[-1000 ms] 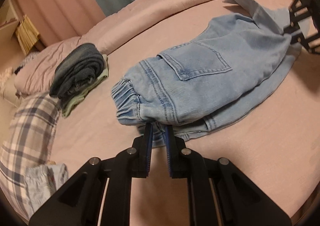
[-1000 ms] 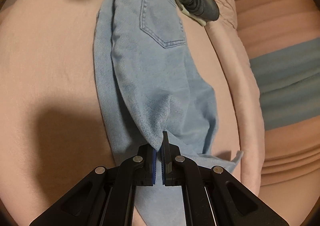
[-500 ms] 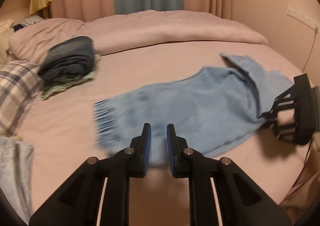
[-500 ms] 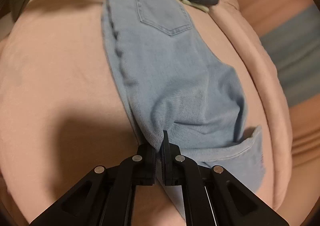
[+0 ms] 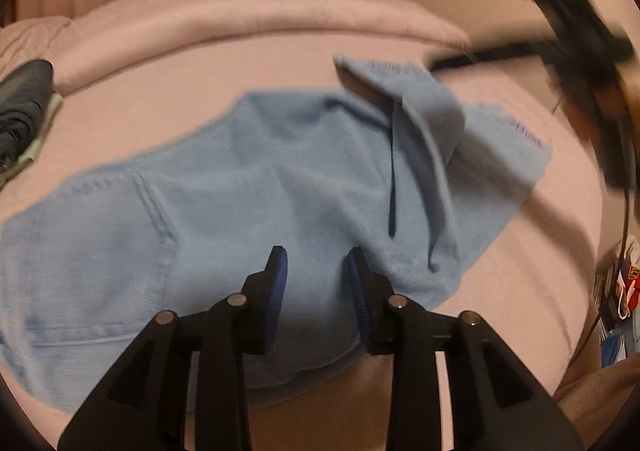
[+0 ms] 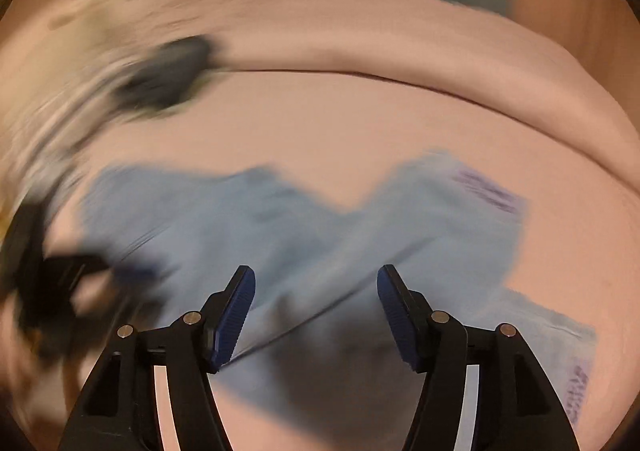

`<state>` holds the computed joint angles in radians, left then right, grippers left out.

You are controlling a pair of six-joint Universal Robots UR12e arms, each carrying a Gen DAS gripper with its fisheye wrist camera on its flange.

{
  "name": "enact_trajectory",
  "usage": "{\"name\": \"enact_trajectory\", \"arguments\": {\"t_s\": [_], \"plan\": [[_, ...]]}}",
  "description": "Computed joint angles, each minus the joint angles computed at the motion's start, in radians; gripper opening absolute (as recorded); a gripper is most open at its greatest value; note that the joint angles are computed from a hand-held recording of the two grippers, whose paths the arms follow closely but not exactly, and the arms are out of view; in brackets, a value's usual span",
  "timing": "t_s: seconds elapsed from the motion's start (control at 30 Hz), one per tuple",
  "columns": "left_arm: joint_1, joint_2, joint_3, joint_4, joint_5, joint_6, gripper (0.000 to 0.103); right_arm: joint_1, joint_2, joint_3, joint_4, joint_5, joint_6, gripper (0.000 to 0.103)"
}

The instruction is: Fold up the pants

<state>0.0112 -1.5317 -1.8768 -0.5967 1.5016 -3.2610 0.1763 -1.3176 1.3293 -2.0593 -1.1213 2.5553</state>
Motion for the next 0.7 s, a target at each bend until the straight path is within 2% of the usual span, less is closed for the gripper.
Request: {"name": "enact_trajectory", "arguments": {"t_s": [0.03,0.1,0.23,0.27,0.3,0.33,0.37,0.43,0.5,0.63,0.7], "plan": [[-0.004,-0.008,0.005,-0.024,0.009,-0.008,0.031,0.013,0.034,-0.043,0.011,-0.049,0.058,0.063],[0.0,-0.009,-0.005,0.004,-0.003,-0.03,0.032,0.037,0.109,-0.142,0.082,-0.099,0.154,0.063],[0.013,-0.008,-0.003,0.0,-0.04,-0.066,0.032,0.093,0.208,-0.257,0.14,-0.229,0.271,0.063],[0.011,-0.01,-0.001,-0.001,-0.035,-0.064,0.032,0.102,0.223,-0.274,0.154,-0.256,0.288,0.059],[0.008,-0.01,0.001,-0.002,-0.027,-0.06,0.032,0.116,0.238,-0.288,0.16,-0.311,0.294,0.049],[0.005,-0.011,0.003,-0.004,-0.021,-0.056,0.032,0.126,0.243,-0.283,0.134,-0.359,0.29,0.019],[0.003,-0.013,0.006,-0.006,-0.018,-0.055,0.032,0.127,0.245,-0.28,0.129,-0.366,0.283,0.008],[0.004,-0.016,0.01,-0.007,-0.023,-0.061,0.032,0.109,0.228,-0.251,0.099,-0.31,0.297,0.005],[0.009,-0.016,0.013,-0.015,-0.032,-0.067,0.032,0.082,0.189,-0.198,0.024,-0.264,0.32,0.005],[0.012,-0.011,0.011,-0.026,-0.027,-0.072,0.032,-0.026,0.061,-0.032,-0.196,-0.036,0.427,0.005],[0.014,-0.016,0.017,-0.025,-0.028,-0.078,0.033,-0.088,-0.013,0.069,-0.294,0.031,0.497,0.005]]}}
